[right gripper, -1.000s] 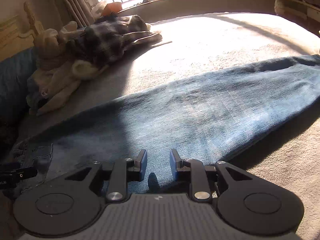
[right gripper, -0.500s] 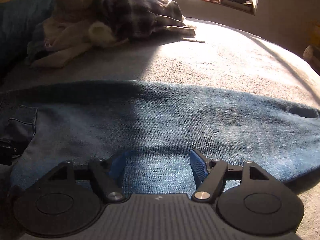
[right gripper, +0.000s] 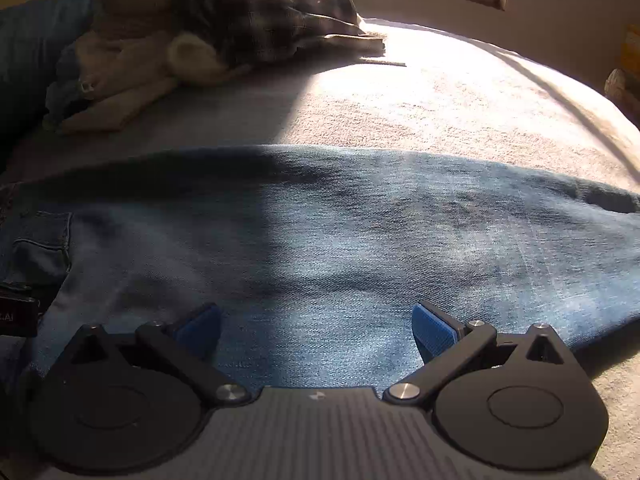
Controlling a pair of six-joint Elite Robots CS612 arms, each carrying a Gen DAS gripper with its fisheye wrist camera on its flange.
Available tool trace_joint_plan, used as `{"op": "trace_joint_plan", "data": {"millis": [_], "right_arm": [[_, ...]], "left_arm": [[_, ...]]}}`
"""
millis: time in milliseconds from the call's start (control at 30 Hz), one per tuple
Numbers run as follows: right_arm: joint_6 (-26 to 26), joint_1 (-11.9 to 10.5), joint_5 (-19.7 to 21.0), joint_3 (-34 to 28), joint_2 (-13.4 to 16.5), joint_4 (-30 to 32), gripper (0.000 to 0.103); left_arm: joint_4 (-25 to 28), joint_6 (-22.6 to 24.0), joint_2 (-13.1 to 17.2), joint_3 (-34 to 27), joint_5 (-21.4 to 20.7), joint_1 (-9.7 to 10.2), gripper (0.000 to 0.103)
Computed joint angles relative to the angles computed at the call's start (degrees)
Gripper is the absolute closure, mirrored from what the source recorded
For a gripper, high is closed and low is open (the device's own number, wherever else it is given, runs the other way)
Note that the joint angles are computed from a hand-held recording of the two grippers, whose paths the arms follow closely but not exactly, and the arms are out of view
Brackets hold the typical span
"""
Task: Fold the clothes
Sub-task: 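Hold the back pocket with the left gripper while the right gripper pinches the jeans hem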
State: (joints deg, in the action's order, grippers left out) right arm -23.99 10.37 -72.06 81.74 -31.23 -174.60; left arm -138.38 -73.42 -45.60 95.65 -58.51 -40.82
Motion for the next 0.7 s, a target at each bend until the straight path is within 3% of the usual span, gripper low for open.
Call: {"op": "trace_joint_plan", "data": {"millis": [433,700], "right_arm": [[1.1,-0.1,0.4,0.1,0.2,-1.1,0.000],[0.5,-0.8,3.4,0.5,0.7,-3.5,0.000]], "left_arm": [[1.0,-0.2,0.2,-0.5,0.4,-0.11,0.000],[0.9,0.0,0.2,-0.6,0.8,-0.23,0.000]]}}
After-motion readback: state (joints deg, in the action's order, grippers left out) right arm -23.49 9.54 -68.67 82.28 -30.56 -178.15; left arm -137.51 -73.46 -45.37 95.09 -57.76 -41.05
